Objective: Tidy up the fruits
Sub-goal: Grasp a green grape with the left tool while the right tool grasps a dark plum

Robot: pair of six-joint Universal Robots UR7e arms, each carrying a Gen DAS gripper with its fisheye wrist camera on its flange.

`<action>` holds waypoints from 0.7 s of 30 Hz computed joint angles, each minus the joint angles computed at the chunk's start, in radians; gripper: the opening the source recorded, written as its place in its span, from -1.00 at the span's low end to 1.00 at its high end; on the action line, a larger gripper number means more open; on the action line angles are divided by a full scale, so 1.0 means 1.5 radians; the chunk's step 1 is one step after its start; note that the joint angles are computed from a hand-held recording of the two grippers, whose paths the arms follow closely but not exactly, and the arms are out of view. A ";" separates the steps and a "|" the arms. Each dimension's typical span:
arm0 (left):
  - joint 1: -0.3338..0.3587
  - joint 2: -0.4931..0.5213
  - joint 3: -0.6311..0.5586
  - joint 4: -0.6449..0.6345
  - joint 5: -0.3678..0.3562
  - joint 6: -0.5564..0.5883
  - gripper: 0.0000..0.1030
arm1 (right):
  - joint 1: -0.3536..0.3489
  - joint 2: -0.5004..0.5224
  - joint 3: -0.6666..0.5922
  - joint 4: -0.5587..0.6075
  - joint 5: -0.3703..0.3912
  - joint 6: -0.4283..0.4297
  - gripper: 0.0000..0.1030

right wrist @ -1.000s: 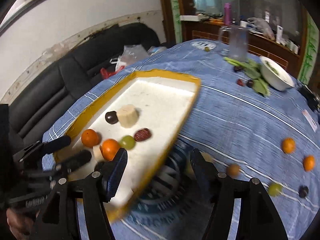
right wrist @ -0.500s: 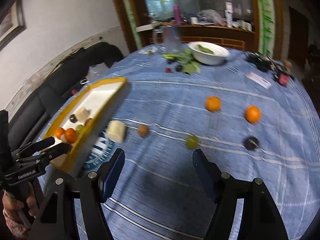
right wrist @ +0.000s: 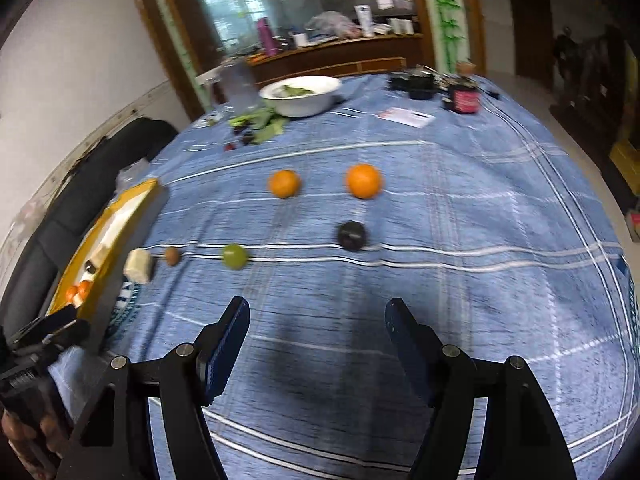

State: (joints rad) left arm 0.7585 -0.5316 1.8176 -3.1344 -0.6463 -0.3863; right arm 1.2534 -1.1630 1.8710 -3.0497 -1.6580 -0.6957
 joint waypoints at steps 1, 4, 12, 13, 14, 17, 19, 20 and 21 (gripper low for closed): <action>-0.004 0.005 0.001 -0.023 0.015 0.015 0.62 | -0.004 0.001 -0.004 0.002 -0.002 0.005 0.44; -0.019 0.017 0.005 -0.116 0.024 0.087 0.62 | -0.010 0.003 -0.017 0.012 -0.004 0.019 0.44; -0.025 0.062 -0.065 -0.089 -0.037 0.177 0.64 | 0.009 0.047 -0.062 0.010 -0.033 0.008 0.44; -0.021 0.069 -0.082 -0.072 -0.051 0.181 0.64 | 0.013 0.059 -0.074 0.012 -0.043 0.010 0.44; -0.020 0.074 -0.091 -0.064 -0.056 0.182 0.64 | 0.017 0.068 -0.084 0.013 -0.050 0.011 0.44; -0.011 0.094 -0.131 -0.031 -0.071 0.189 0.64 | 0.033 0.106 -0.121 0.003 -0.091 -0.001 0.44; -0.005 0.106 -0.155 -0.012 -0.084 0.192 0.64 | 0.042 0.130 -0.140 -0.018 -0.121 -0.023 0.44; 0.000 0.113 -0.174 0.007 -0.091 0.192 0.64 | 0.049 0.146 -0.151 -0.033 -0.142 -0.039 0.44; 0.003 0.120 -0.190 0.022 -0.094 0.192 0.64 | 0.050 0.153 -0.158 -0.038 -0.152 -0.046 0.44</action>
State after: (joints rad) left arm 0.7634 -0.3519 1.5327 -3.1019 -0.7879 -0.0988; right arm 1.3288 -0.9333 1.6337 -3.1071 -1.8857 -0.7652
